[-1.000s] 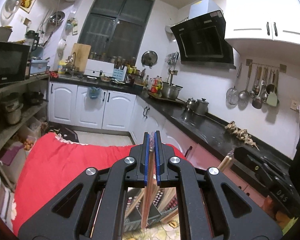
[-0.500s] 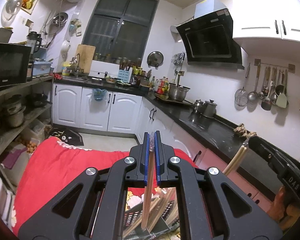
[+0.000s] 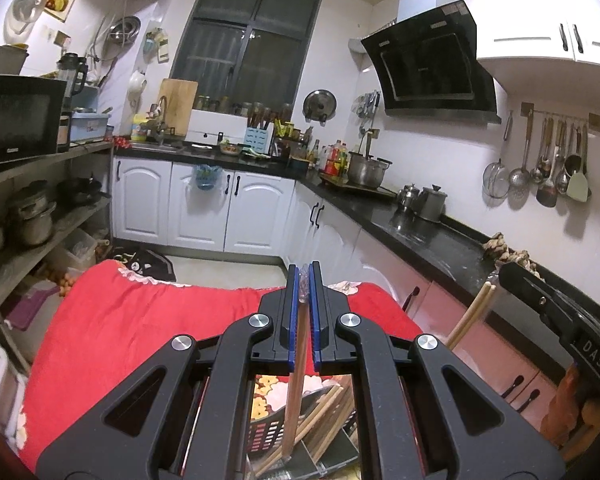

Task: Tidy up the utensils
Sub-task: 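Lower the chopsticks into the green caddy and open both tools, then withdraw both open tools upward and back from the caddy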

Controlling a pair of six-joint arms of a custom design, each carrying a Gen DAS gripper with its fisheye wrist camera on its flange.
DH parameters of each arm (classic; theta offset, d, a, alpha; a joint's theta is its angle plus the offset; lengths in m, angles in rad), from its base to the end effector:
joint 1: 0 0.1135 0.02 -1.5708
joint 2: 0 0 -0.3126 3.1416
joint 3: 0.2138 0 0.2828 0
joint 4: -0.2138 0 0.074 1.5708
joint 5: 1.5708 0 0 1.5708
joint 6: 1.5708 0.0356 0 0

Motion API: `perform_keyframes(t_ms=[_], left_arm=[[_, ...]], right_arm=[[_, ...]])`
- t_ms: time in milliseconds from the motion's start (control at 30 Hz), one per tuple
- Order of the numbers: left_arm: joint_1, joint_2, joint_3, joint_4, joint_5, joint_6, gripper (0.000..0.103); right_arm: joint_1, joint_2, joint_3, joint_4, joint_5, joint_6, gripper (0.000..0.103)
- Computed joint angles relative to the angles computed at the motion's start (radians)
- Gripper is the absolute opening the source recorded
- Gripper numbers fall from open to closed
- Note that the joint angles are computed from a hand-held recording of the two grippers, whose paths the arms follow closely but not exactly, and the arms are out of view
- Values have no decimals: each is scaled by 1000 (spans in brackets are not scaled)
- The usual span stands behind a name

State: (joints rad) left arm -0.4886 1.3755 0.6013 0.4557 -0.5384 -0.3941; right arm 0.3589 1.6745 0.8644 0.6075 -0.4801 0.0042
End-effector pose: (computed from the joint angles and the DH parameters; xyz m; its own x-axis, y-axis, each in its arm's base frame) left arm 0.2719 -0.1238 0.2371 -0.2449 -0.2431 -0.9386 -0.1311 0.9675 -0.2164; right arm 0.3592 0.1523 0.2444 -0.1915 -0.0678 -0.9791 -0.7343 0.6718 0.0971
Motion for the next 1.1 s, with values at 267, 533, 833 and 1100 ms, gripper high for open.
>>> perform_keyframes(t_ms=[267, 533, 833, 1100], left_arm=[[9, 55, -10, 17, 31, -24, 3], [-2, 101, -19, 5, 43, -55, 3], [-15, 83, -58, -23, 30, -111, 29], [-48, 11, -102, -66, -11, -162, 56]], right_arm=[[10, 64, 19, -20, 9, -3, 2], [19, 114, 20, -41, 29, -1, 2], [0, 118, -4, -43, 30, 4, 21], [-27, 64, -63, -27, 19, -1, 32]])
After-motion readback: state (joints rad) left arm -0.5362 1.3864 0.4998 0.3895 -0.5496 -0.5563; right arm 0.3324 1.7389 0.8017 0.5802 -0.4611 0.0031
